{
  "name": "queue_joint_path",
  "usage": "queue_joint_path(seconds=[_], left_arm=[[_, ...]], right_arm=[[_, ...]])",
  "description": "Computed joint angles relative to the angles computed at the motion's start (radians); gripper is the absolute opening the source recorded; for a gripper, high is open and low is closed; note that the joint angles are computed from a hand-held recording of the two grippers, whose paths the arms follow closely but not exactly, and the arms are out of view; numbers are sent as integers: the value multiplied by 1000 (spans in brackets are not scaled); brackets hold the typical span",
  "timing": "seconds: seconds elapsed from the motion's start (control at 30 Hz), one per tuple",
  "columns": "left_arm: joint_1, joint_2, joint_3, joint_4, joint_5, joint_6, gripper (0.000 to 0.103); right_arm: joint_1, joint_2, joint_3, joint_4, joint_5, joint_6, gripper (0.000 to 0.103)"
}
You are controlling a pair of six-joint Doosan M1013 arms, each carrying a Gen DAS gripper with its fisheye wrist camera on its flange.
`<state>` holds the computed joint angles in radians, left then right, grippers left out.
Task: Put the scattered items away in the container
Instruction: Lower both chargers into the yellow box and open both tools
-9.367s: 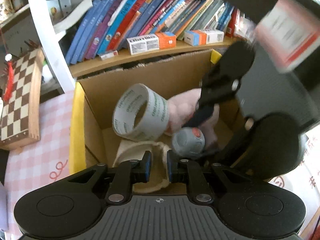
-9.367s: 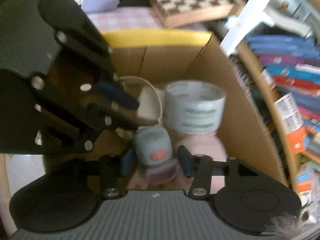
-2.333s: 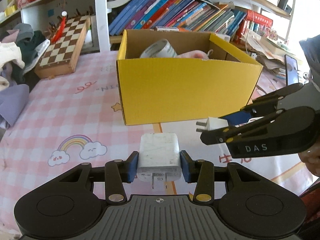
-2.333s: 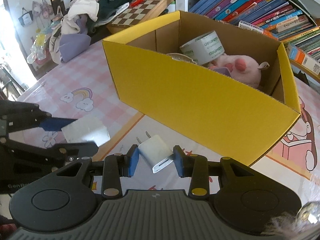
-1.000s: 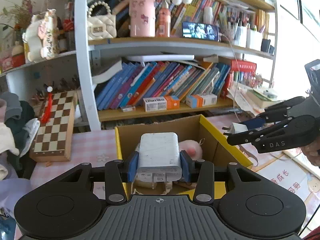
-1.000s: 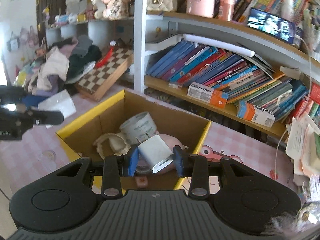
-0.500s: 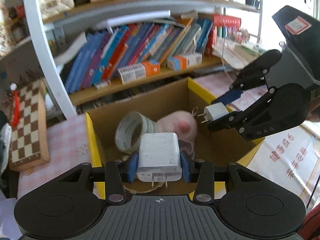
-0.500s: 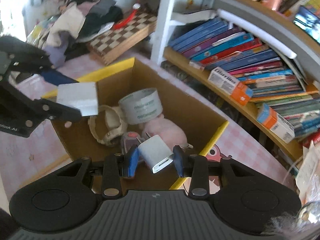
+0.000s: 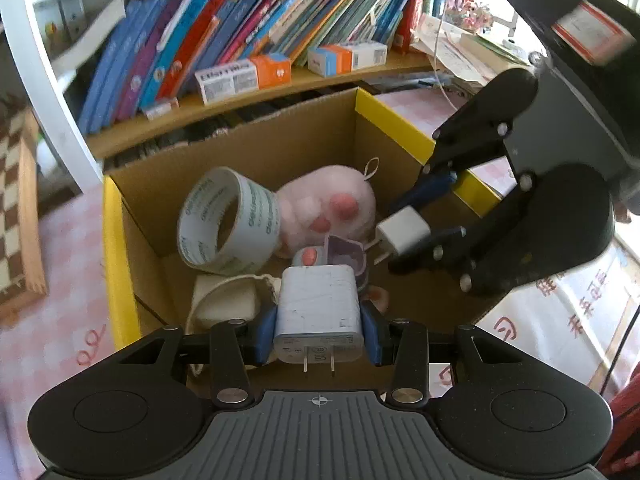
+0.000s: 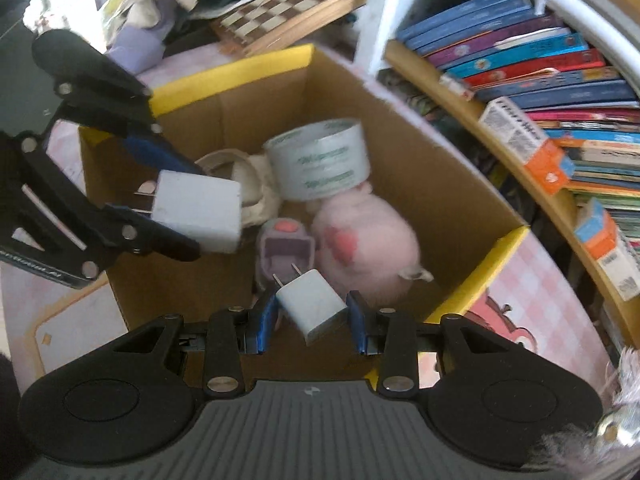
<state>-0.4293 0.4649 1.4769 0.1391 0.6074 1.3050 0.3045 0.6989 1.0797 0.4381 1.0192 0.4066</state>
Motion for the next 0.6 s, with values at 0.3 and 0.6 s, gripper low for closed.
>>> queue_joint_path(seconds=[0.3,0.6], left_arm=[[36,43,-65,-230,98,195,42],[14,32,-52,-115,70,85,43]], right_arm=[[10,21,-22,-24,24,-82,35],[5,46,-59,-1,77,-60,36]])
